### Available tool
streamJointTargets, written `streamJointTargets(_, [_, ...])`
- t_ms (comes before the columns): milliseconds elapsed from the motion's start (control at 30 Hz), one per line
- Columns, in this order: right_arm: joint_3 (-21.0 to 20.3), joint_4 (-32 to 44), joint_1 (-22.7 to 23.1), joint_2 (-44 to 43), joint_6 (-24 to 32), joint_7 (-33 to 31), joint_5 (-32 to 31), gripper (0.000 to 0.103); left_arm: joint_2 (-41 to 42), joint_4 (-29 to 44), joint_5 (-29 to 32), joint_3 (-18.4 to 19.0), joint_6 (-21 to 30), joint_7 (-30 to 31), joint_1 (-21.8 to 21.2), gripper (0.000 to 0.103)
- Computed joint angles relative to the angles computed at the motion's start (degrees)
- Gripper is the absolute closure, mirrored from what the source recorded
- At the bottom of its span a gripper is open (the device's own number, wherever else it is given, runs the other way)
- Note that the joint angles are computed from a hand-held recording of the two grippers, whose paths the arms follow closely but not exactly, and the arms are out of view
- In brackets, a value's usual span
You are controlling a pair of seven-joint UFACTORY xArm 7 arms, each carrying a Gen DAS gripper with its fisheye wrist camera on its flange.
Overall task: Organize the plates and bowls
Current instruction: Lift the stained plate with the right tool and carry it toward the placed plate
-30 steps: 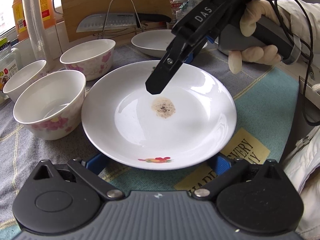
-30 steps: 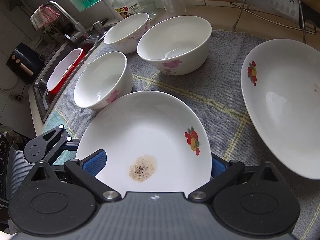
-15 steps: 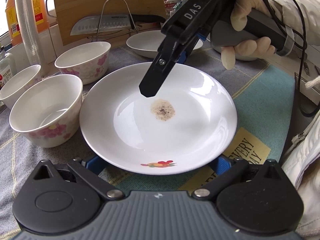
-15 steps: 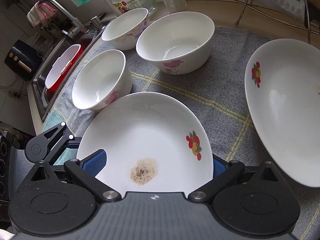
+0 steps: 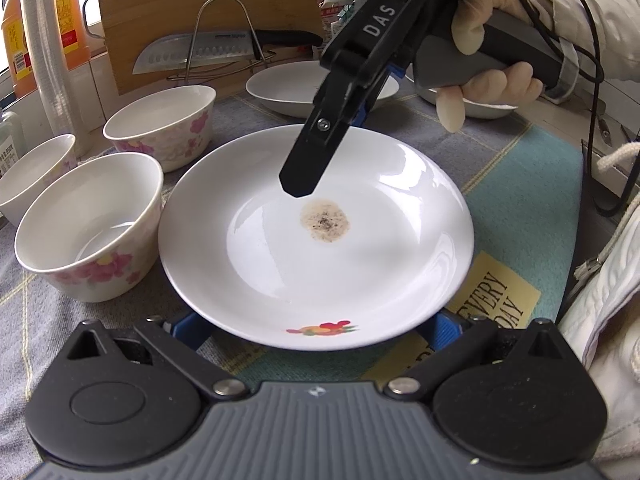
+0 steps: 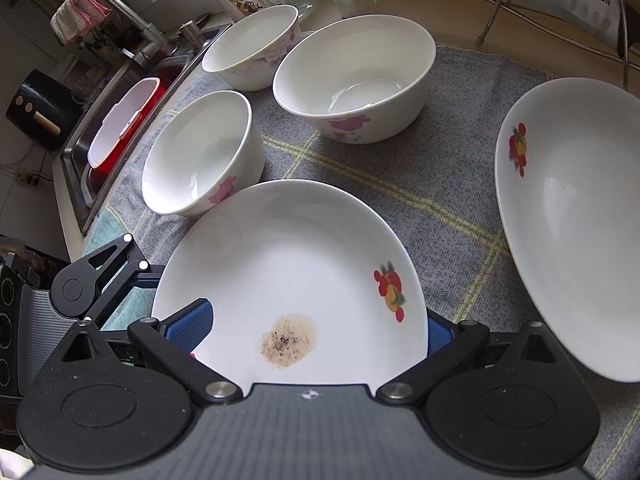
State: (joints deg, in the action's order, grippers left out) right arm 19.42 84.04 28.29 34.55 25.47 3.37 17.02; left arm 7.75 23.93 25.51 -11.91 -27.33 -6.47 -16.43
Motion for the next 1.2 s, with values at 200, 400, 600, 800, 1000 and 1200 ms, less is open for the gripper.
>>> streamJointTargets(200, [-0.28,0.28,0.22,0.05,0.51,0.07,-0.30,0.000,-0.15,0.45,1.14,-0.24,1.02,-0.91,0.42,0.000])
streamJointTargets(400, [-0.50,0.74,0.43,0.24,1.04,0.23,-0.59,0.000,0.21,0.65,0.88,-0.21,0.81,-0.58,0.28,0.000])
streamJointTargets(600, [-0.57,0.92,0.47,0.28,1.38,0.25,-0.73,0.000,0.19,0.69,0.94,-0.29,0.91,-0.73,0.40,0.000])
streamJointTargets(800, [-1.34,1.41,1.26,0.40,1.92,0.95,-1.88,0.000,0.49,0.55,1.00,-0.16,0.12,-0.37,0.52,0.000])
streamJointTargets(1000, [-1.94,1.81,1.92,0.44,2.53,1.73,-3.21,0.000,0.47,0.63,1.21,-0.23,0.27,-0.57,0.64,0.000])
streamJointTargets(1200, [-1.70,1.90,1.78,0.35,2.78,1.80,-3.37,0.000,0.25,0.98,1.63,-0.40,1.24,-1.08,0.75,0.000])
